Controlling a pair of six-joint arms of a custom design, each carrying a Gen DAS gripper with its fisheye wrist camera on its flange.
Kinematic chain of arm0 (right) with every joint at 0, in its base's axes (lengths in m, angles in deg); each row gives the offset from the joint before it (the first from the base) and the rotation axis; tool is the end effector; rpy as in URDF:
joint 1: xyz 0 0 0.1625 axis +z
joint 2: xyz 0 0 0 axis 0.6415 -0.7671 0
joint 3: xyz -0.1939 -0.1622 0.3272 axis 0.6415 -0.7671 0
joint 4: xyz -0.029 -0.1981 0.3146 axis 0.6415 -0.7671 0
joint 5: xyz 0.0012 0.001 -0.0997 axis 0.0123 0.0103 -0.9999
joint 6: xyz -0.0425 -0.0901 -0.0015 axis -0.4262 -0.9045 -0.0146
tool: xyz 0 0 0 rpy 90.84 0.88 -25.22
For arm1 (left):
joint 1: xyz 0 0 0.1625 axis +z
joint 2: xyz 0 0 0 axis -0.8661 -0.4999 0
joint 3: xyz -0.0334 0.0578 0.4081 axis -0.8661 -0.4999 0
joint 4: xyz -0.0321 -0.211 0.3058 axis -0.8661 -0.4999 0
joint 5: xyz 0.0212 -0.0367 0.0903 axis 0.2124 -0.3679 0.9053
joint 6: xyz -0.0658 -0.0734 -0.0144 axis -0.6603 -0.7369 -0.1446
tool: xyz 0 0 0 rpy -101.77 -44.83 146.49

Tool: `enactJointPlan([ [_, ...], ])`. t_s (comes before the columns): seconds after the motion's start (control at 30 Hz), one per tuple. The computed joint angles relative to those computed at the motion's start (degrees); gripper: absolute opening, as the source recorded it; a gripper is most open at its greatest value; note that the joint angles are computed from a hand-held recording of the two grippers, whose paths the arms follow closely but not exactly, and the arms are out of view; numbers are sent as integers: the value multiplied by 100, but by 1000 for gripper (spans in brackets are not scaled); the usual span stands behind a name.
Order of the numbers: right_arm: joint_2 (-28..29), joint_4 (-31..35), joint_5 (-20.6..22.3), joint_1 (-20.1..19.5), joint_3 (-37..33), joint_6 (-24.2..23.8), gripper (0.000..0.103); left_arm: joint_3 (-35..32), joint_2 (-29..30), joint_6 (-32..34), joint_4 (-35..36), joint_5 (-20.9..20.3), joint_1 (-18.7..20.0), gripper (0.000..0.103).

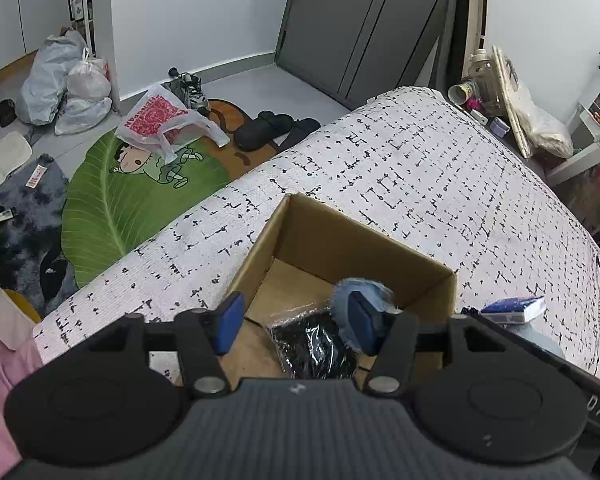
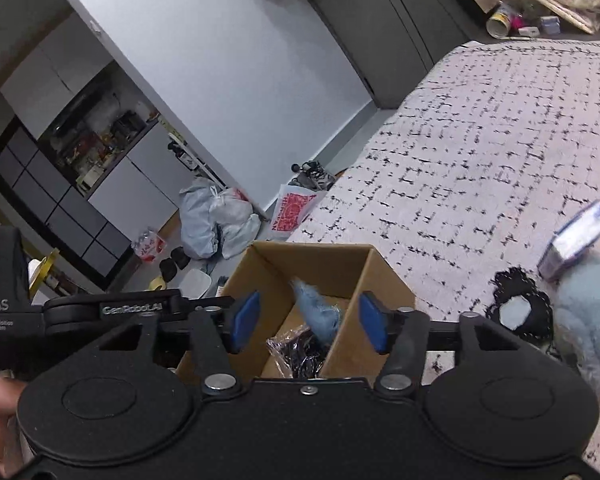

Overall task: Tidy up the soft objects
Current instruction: 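Open the left tool to drop the bag while the right tool drops the denim into the box, then withdraw both tools from the box back toward the remaining items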

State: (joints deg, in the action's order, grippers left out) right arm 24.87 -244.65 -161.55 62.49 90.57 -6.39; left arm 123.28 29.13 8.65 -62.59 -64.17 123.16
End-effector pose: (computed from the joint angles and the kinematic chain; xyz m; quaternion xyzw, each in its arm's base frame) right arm 0.2754 -0.6834 0.0672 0.1461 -0.9320 0.3294 0.0392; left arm -0.1183 -0.6868 0.2725 0.0240 0.9027 -0.3189 0.2877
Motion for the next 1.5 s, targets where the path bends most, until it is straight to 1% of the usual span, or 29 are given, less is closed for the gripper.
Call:
enactJointPlan([
  [0.07, -81, -71, -12, 12, 109, 98, 65, 97, -37, 5, -83, 77, -58, 69],
  [0.13, -142, -115, 34, 18, 169, 172, 72, 234, -93, -15, -216, 157, -133, 73],
  [0.2, -243, -140, -9, 47, 263, 259, 86, 333, -147, -24, -329, 150, -186, 75],
  [0.3, -394, -191, -138, 93, 398, 417, 95, 507, -241, -55, -455, 157, -284, 79],
  [0.43, -609, -73, -329, 143, 530, 572, 95, 653, -316, -69, -541, 243, -421, 82],
  [0.57, -867, 211, -653, 206, 657, 782, 97, 738, -426, -239, -378, 237, -551, 84],
  [0.63, -990, 233, -669, 194, 772, 860, 97, 804, -472, -287, -396, 232, -613, 85],
  [0.73, -1146, 217, -654, 154, 929, 910, 98, 926, -503, -276, -555, 328, -733, 90],
  [0.8, -1232, 232, -652, 118, 1019, 953, 98, 952, -515, -299, -577, 311, -778, 90],
  [0.93, -1412, 264, -631, 55, 1204, 1099, 98, 970, -560, -515, -406, 223, -859, 90],
  [1.1, -1622, 164, -563, -4, 1402, 1183, 100, 1006, -524, -673, -301, 341, -983, 90],
  [1.27, -1749, 74, -684, -9, 1552, 1264, 100, 998, -471, -901, -133, 333, -1088, 90],
  [1.33, -1788, 15, -672, -43, 1621, 1349, 99, 994, -434, -1012, -70, 345, -1132, 90],
  [1.5, -1842, -23, -697, -154, 1735, 1748, 99, 1009, -308, -1200, 39, 417, -1242, 90],
])
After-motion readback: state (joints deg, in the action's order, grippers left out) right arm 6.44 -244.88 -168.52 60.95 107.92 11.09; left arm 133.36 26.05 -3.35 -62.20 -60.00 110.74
